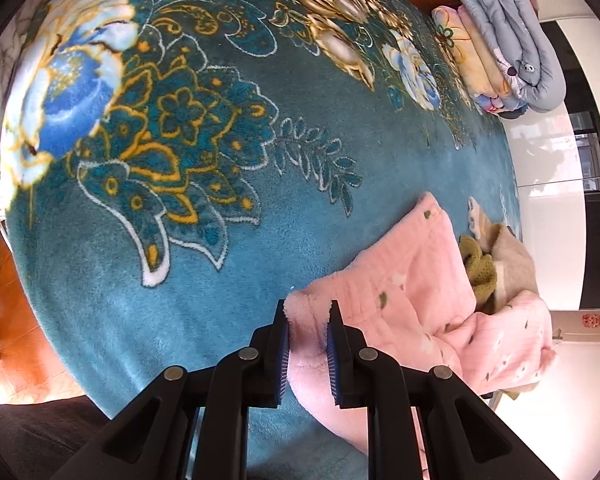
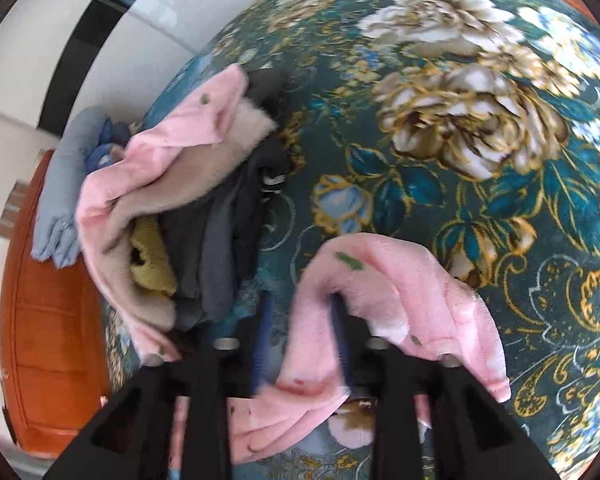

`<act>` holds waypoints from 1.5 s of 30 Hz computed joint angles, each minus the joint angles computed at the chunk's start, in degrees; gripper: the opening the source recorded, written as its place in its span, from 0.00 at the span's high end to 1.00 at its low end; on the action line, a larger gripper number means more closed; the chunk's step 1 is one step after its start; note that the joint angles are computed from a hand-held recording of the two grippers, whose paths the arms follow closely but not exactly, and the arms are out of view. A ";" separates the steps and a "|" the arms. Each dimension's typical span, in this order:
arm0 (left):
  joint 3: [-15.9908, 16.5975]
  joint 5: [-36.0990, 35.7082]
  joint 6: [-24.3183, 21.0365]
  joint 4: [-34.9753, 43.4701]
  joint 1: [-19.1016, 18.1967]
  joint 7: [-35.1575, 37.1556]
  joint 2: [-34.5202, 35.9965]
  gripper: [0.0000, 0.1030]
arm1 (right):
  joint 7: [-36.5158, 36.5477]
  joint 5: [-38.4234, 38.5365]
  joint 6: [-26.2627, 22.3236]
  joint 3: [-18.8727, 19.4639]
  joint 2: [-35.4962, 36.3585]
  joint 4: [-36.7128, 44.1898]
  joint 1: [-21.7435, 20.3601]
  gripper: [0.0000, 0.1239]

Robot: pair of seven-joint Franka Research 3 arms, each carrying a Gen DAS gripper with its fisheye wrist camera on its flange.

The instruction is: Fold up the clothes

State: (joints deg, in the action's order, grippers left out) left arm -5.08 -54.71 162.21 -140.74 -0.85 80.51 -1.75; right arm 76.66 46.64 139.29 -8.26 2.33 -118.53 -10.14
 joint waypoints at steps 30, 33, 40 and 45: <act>0.48 23.11 -5.48 2.05 -0.04 -15.74 -1.23 0.80 | -10.07 -23.55 5.75 -0.89 -6.62 -15.93 2.79 0.93; 0.47 24.39 -6.88 2.79 0.15 -16.48 -0.91 0.78 | -19.03 -3.39 -0.68 -4.09 -8.54 -11.45 1.84 0.93; 0.12 26.18 -7.87 3.19 0.67 -18.97 0.36 0.77 | -10.43 8.10 3.12 -5.49 -2.59 1.86 -3.22 0.94; -0.34 26.00 -9.00 3.65 1.11 -20.61 1.95 0.77 | 8.63 -6.87 4.78 -5.05 7.46 7.15 -6.28 0.94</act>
